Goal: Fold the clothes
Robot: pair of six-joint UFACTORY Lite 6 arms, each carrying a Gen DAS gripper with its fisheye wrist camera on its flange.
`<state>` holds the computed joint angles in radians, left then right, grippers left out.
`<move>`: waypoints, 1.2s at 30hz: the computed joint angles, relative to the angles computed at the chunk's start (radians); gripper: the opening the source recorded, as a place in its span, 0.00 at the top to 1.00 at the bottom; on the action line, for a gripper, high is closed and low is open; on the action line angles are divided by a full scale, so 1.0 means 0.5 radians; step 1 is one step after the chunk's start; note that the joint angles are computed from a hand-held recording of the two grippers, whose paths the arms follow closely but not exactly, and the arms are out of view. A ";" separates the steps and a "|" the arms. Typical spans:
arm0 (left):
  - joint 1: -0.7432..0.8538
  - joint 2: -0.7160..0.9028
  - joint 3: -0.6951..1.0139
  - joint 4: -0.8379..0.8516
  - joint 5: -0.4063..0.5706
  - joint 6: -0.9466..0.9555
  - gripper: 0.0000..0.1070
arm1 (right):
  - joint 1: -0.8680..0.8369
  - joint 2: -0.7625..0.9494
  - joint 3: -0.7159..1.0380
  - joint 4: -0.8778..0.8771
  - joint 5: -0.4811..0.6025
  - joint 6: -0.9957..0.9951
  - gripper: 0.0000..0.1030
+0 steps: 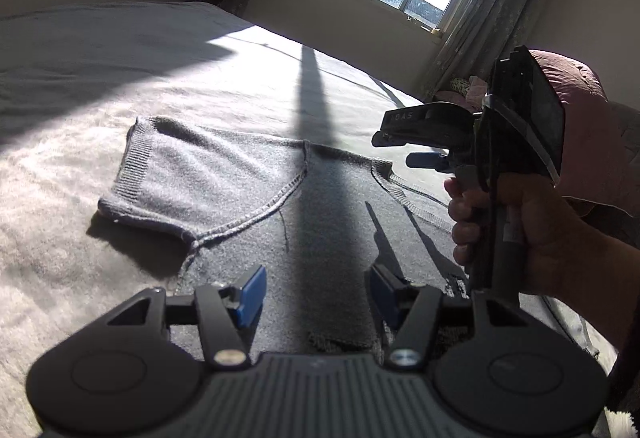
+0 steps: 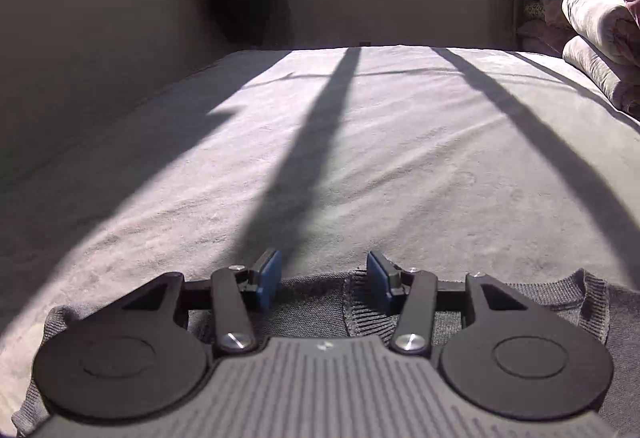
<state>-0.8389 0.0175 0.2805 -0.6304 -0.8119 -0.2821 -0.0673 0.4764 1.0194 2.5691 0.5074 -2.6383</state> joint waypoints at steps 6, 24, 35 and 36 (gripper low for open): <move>0.017 -0.133 -0.002 0.011 0.141 0.063 0.45 | -0.617 -0.352 -0.294 -0.709 0.021 0.468 0.44; 0.318 -0.299 0.042 0.652 0.471 -0.630 0.45 | -2.061 -0.348 -0.208 -1.731 0.154 1.385 0.41; 0.321 -0.132 0.142 0.698 0.480 -0.655 0.45 | -2.052 -0.078 -0.153 -1.456 0.078 1.153 0.55; 0.321 -0.118 0.152 0.699 0.482 -0.656 0.45 | -2.038 -0.078 -0.171 -1.382 0.074 1.067 0.64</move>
